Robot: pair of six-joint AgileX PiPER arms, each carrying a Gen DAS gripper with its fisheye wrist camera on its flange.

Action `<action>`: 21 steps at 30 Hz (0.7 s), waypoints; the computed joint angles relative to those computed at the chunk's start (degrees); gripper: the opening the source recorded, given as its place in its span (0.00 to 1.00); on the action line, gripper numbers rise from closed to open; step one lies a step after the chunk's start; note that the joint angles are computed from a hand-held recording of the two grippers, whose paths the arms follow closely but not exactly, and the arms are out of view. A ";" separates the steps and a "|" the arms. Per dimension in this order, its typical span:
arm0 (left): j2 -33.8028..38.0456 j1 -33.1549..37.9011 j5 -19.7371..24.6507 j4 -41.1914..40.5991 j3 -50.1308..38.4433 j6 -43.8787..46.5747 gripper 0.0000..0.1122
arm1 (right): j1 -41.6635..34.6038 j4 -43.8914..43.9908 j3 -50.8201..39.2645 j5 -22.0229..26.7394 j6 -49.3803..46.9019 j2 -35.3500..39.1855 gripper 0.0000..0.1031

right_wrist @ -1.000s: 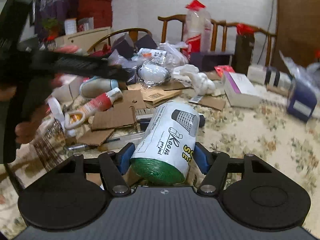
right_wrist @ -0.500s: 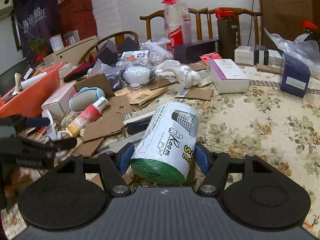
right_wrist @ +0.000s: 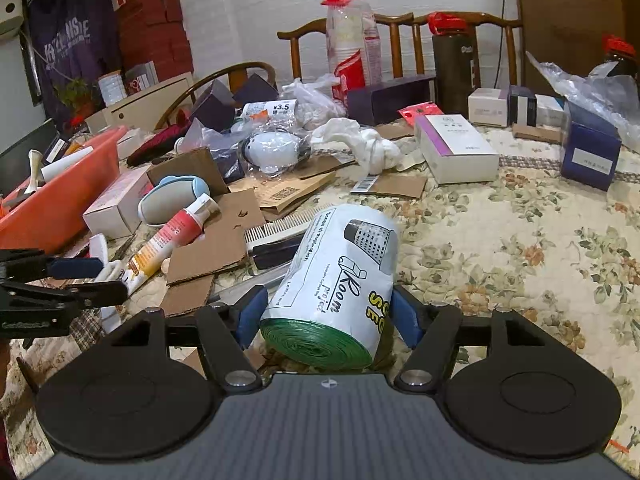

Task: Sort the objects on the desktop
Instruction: 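Grasp the white-handled scissors with the left gripper while the right holds the bag roll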

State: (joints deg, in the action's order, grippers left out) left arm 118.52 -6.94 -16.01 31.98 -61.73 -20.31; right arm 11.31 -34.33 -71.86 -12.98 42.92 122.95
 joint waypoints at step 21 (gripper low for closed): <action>-4.25 5.18 -5.07 -17.08 6.73 13.34 0.76 | -0.08 -5.98 0.09 -0.32 5.96 -0.08 0.71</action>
State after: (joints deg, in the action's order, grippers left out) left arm 114.27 -1.76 -21.08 14.90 -55.00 -6.97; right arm 11.22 -40.30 -71.76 -13.30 48.88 122.88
